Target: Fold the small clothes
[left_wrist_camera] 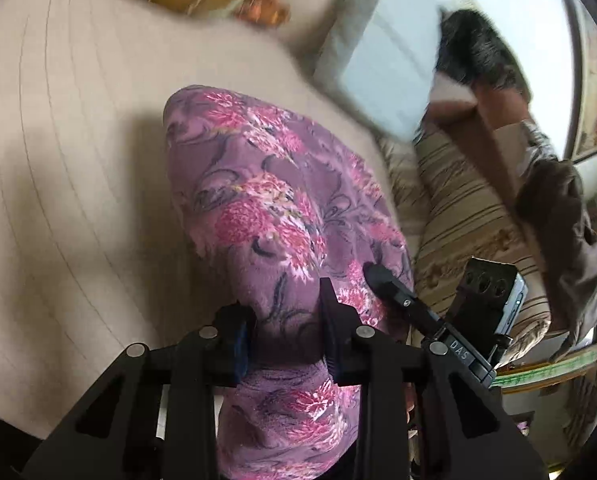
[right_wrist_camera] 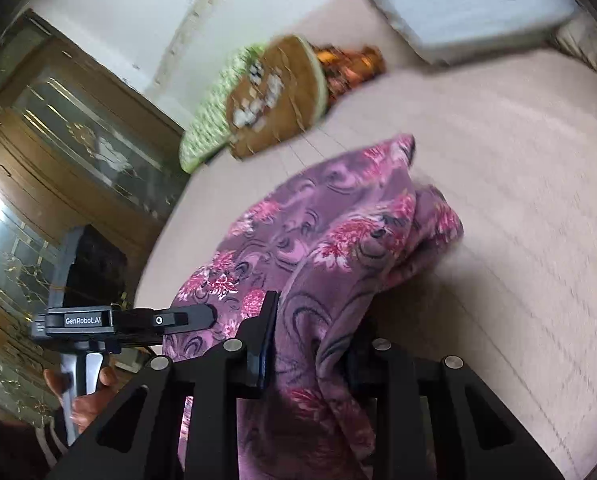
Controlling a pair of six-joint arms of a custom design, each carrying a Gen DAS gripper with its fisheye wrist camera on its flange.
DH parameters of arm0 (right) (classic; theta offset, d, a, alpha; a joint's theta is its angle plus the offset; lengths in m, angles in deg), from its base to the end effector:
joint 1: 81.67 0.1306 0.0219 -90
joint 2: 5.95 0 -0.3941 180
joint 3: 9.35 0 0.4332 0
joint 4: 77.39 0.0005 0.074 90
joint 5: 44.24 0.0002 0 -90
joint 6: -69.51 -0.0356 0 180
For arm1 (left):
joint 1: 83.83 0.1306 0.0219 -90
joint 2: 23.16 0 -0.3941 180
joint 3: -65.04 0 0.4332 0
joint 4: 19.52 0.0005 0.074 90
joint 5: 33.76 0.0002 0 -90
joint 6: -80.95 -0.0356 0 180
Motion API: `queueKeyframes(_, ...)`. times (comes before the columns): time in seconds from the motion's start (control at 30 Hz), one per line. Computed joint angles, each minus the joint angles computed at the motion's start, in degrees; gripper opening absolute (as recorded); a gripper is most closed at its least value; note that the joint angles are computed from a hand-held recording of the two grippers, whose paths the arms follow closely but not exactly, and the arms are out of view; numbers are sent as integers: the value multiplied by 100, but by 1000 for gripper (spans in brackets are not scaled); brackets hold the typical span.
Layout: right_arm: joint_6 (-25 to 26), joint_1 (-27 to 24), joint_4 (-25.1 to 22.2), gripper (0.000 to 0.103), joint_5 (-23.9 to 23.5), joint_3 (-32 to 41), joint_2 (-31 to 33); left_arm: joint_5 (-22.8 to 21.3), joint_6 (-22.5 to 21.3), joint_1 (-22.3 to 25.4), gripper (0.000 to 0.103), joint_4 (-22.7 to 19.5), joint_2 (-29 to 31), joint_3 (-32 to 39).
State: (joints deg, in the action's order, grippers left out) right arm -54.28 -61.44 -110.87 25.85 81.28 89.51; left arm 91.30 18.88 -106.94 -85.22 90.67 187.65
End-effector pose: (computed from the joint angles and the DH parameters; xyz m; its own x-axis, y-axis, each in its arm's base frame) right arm 0.5358 0.2098 0.4197 -0.8037 0.2611 -0.5347 -0.1551 0.7756 0.6118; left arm 0.6038 -0.2804 0.4707 -0.9665 -0.0044 -0.2568 0.1777 0.7105 -0.6809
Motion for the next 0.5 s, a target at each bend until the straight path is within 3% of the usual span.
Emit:
queueKeyframes(0.23, 287, 203, 29, 27, 286, 1151, 749, -1050, -940, 199, 27, -398, 586, 1301)
queueKeyframes(0.5, 242, 267, -605, 28, 440, 2212, 1939, -1580, -1095, 359, 29, -790, 1455, 1751)
